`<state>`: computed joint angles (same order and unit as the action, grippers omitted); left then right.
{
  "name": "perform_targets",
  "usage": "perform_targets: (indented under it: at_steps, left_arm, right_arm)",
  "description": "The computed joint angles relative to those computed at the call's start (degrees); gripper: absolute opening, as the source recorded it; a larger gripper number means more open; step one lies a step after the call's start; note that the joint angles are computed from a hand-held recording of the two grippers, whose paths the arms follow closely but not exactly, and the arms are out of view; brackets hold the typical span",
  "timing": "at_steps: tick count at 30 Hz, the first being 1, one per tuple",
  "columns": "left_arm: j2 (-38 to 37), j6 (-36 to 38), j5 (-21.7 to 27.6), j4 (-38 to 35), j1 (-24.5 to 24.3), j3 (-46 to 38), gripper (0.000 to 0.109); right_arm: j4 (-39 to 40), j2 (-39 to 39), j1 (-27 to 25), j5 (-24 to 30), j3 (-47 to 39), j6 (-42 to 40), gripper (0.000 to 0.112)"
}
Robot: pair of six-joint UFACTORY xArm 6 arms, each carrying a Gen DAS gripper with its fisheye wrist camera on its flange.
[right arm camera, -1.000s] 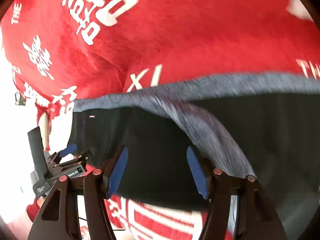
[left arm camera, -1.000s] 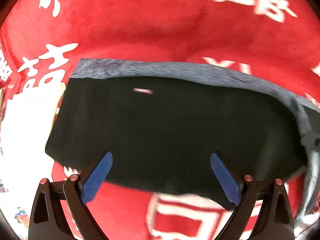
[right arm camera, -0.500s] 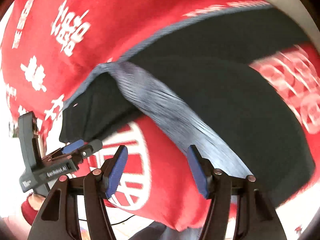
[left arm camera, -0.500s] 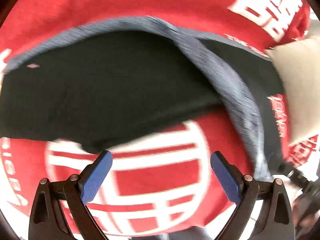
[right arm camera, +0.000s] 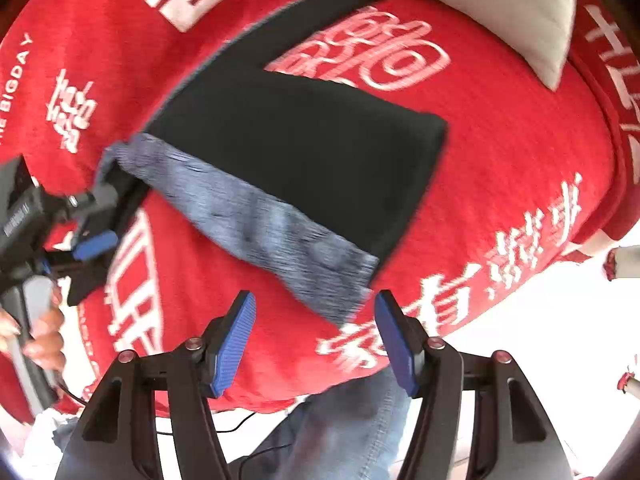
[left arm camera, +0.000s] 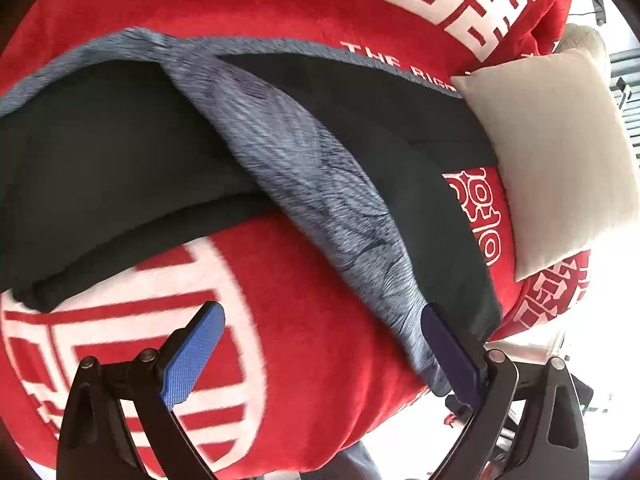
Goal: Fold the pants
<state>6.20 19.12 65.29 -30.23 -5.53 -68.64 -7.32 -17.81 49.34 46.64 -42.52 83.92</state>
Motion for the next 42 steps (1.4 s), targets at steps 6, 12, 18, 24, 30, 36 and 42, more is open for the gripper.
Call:
perform_targets:
  at_steps: [6,12,18,24,30,36,42]
  left_arm:
    - [2.83,-3.00,-2.40,0.96,-3.50,-1.07,0.099]
    - [4.33,-5.46,-2.17,-0.17,-4.77,-1.86,0.096]
    - [5.94,-6.59,2.40,-1.79,-4.54,-4.92,0.019]
    - [5.83,-8.18,3.66,-3.10,-4.78,-9.58,0.019]
    - [11.24,-11.27,4.08,-4.38,-4.59,-20.56,0.019]
    - [21.00,-13.29,2.29,-3.35,-6.04,-34.30,0.019]
    - [30.76,-16.12,2.10,0.97,-7.16,-47.03,0.019]
  right_arm:
    - [4.47,-2.75,-1.48,-9.78,6.95,-6.49,0.065]
    - [7.46,-2.03,-3.28,-17.47,8.73,-12.75,0.042]
    - [23.38,-5.76,-7.04,-17.19,9.58,-26.26,0.003]
    - [30.06,-6.21,-13.82,-12.39,2.41,-41.46,0.003]
    - [30.83,0.95,-24.13,-6.26,-10.72,-54.79,0.003]
    - [30.26,15.15,-32.05,-0.99,-28.05,-65.69,0.003]
    - [27.90,33.13,-36.89,6.70,-46.38,-71.16,0.003]
